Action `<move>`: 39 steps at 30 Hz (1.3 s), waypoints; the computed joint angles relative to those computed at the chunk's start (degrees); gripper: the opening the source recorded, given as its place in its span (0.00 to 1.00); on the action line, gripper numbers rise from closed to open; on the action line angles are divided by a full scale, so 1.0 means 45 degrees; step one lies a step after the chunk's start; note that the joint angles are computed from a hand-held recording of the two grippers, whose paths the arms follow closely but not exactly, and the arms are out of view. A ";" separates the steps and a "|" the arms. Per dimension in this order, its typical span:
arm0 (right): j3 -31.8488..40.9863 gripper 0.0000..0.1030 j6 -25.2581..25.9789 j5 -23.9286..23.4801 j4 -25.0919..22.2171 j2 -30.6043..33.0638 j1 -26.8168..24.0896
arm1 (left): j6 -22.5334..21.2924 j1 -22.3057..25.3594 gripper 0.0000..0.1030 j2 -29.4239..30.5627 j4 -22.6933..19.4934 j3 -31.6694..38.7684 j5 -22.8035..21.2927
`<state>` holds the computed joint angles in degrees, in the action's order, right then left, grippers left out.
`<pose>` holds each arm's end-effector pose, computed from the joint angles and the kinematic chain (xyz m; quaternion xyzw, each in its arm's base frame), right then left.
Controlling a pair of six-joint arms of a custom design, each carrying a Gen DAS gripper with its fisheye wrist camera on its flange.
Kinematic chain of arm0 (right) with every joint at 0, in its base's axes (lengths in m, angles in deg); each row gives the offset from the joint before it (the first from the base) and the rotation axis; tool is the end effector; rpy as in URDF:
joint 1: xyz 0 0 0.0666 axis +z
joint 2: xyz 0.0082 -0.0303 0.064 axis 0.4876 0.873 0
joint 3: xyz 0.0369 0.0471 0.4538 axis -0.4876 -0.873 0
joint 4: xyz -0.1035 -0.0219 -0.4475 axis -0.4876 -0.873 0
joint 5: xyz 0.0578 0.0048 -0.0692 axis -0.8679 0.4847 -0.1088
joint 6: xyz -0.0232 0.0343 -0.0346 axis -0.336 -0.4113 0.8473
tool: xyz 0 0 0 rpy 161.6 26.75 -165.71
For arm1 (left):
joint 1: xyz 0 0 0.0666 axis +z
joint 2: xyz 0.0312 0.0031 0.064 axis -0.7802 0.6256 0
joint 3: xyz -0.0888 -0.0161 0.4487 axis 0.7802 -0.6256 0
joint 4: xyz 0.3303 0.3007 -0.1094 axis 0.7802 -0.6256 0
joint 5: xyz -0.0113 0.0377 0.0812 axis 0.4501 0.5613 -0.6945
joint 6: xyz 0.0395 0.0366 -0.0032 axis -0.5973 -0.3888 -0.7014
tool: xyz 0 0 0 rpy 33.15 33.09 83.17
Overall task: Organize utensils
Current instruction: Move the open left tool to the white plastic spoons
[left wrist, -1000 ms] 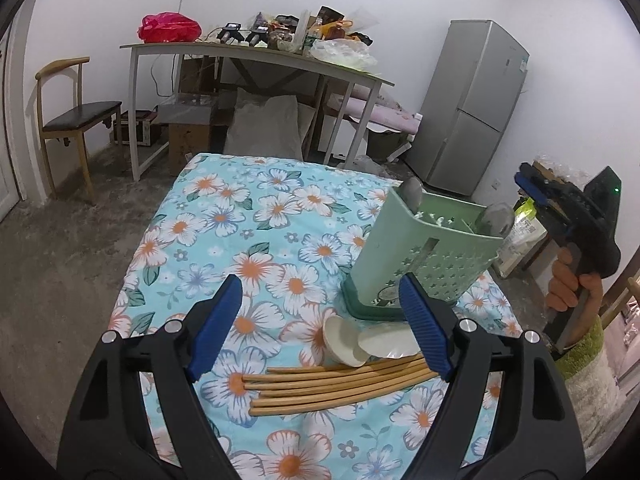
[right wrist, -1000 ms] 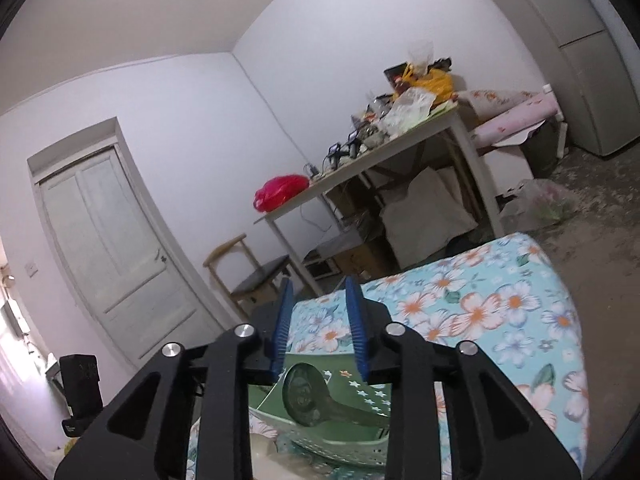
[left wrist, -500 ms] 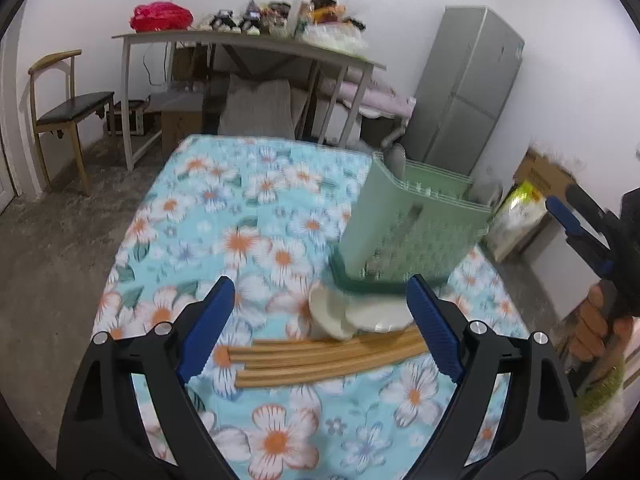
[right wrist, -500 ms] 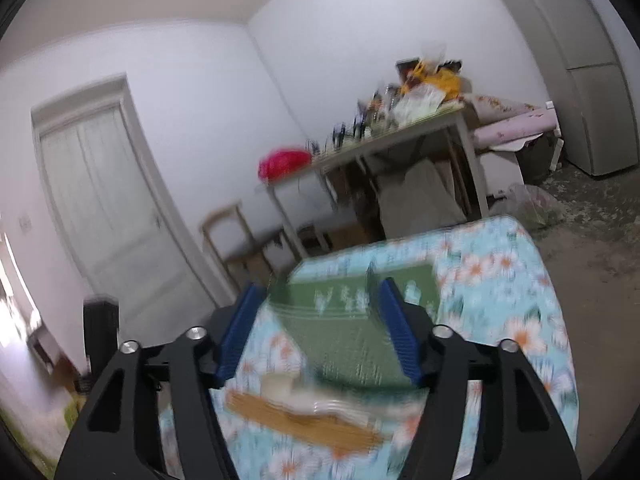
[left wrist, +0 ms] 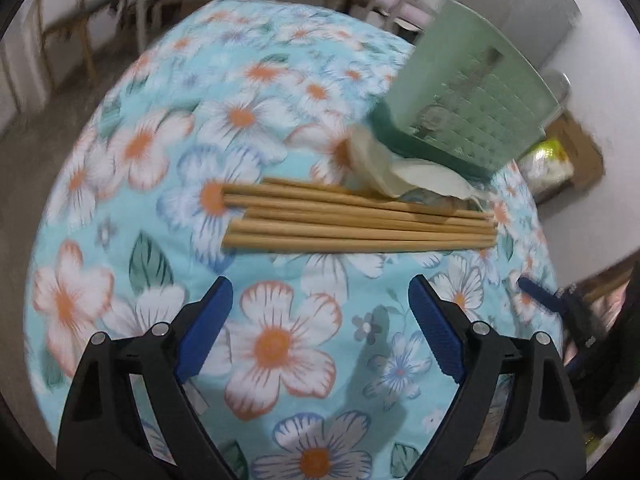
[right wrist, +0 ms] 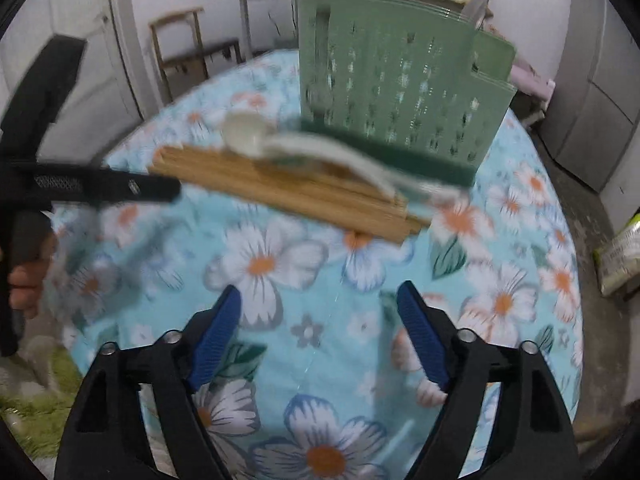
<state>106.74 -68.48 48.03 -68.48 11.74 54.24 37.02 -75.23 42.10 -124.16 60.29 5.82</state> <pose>0.5793 0.2590 0.4416 0.0181 0.9502 -0.0138 0.3110 0.7073 -0.3271 0.4497 0.1574 0.9409 -0.2247 0.1988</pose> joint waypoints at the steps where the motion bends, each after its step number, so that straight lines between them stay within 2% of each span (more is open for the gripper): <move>1: 0.0151 0.80 -0.0132 0.0152 -0.0369 0.0178 0.0031 | 0.0450 0.0108 0.84 -0.0184 0.0488 -0.0363 0.0333; 3: 0.0248 0.88 -0.0376 0.0398 -0.0718 0.0424 0.0035 | 0.0846 0.0218 0.90 -0.0266 0.0707 -0.0533 0.0688; 5: 0.0268 0.93 -0.0803 0.0651 -0.0777 0.0487 0.0042 | 0.1027 0.0325 0.91 -0.0285 0.0764 -0.0629 0.1095; 9: 0.0299 0.94 -0.1725 0.0125 -0.0987 0.0550 -0.0108 | 0.0873 0.0390 0.92 -0.0218 0.0673 -0.0544 0.1499; 16: 0.0071 0.94 -0.2233 0.0419 -0.0704 0.0424 -0.0002 | 0.1316 0.0567 0.92 -0.0078 0.0585 -0.0398 0.2142; 24: -0.0393 0.94 -0.2559 0.0636 -0.0449 0.0074 0.0065 | 0.2081 0.0730 0.92 -0.0155 0.1060 -0.0660 0.2809; 28: -0.0675 0.94 -0.2597 0.0870 0.0007 -0.0055 0.0135 | 0.1216 0.0673 0.92 -0.0137 0.0816 -0.0608 0.2699; 30: -0.0765 0.94 -0.2625 0.0936 0.0056 -0.0105 0.0168 | 0.0719 0.0579 0.92 0.0018 0.0203 -0.0221 0.2367; 33: -0.0781 0.94 -0.2627 0.0922 0.0062 -0.0114 0.0181 | 0.0802 0.0528 0.92 0.0189 -0.0376 0.0280 0.2196; 35: -0.0785 0.94 -0.2624 0.0914 0.0044 -0.0123 0.0201 | 0.0790 0.0531 0.92 0.0145 -0.0205 0.0361 0.2264; 39: -0.0859 0.94 -0.2627 0.0940 0.0072 -0.0179 0.0247 | -0.0026 0.0423 0.92 0.0048 0.0551 0.0618 0.2092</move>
<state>102.88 -80.30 52.26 -68.16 10.93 55.35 36.90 -73.33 42.32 -121.68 63.07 15.24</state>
